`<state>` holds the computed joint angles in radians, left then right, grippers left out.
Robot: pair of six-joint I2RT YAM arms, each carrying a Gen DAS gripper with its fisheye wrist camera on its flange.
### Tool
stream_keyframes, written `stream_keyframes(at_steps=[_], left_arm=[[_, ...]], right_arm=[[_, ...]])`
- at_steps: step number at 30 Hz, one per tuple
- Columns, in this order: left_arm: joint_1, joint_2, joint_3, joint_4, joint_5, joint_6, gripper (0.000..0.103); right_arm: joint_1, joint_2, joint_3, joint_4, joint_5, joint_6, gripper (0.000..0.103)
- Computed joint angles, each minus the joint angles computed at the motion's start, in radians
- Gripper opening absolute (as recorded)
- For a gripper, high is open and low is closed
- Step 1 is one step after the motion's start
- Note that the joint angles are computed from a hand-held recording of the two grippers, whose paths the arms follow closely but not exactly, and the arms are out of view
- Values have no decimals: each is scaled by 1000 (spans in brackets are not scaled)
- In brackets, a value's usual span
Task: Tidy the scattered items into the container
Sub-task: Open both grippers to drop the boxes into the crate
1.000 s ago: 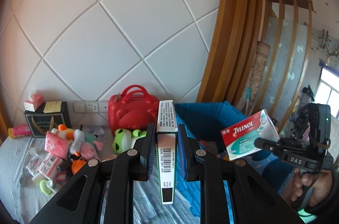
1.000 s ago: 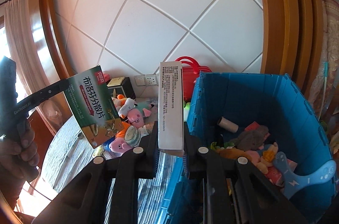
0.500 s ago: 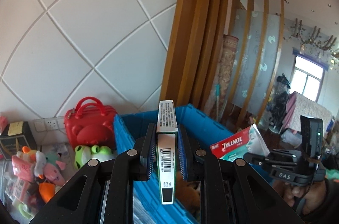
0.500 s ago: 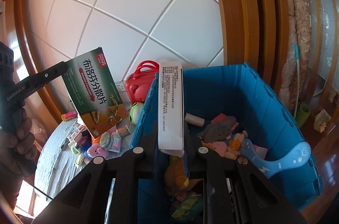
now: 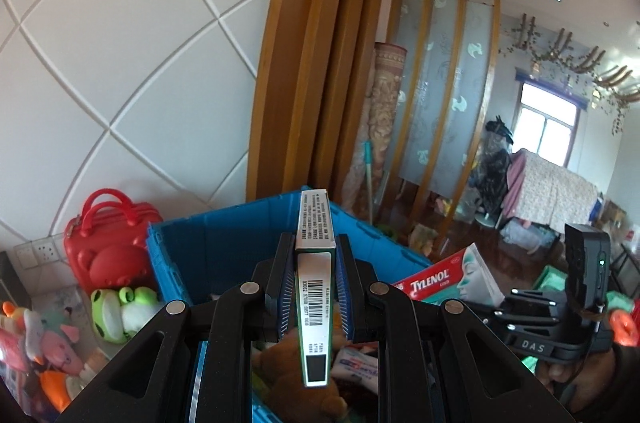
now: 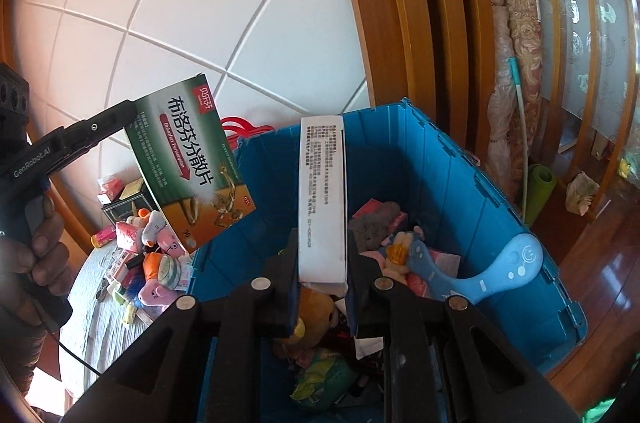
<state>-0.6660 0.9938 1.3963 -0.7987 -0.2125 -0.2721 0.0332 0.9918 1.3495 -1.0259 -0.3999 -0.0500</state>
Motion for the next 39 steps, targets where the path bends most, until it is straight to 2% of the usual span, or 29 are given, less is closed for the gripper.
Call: stream_keyframes(at_steps=[12,26,32,33,34,35,36,39], left_arm=[[61,126,25,87,97,29,19],[203,307,162,130,191,88,19],[240,384,234,144,185,105,20],[239,393,239,150,156,102,32],[243,408,253,143,144,92,75],[244,408,248,151,115,74,93],[243,390,219,184,82,63,102],[269,368,189,189,109,68,102]], right_arm=[[-54,32,-21,15,-12,-9,17],[1,181,48,115,11,24,17],[14,235,70,168,31,40,19],[18,248,76,180,46,43,28],[27,276,101,167,64,37,62],[34,290,110,166,87,42,82],[28,286,101,187,89,55,97],[23,283,96,197,91,43,97]])
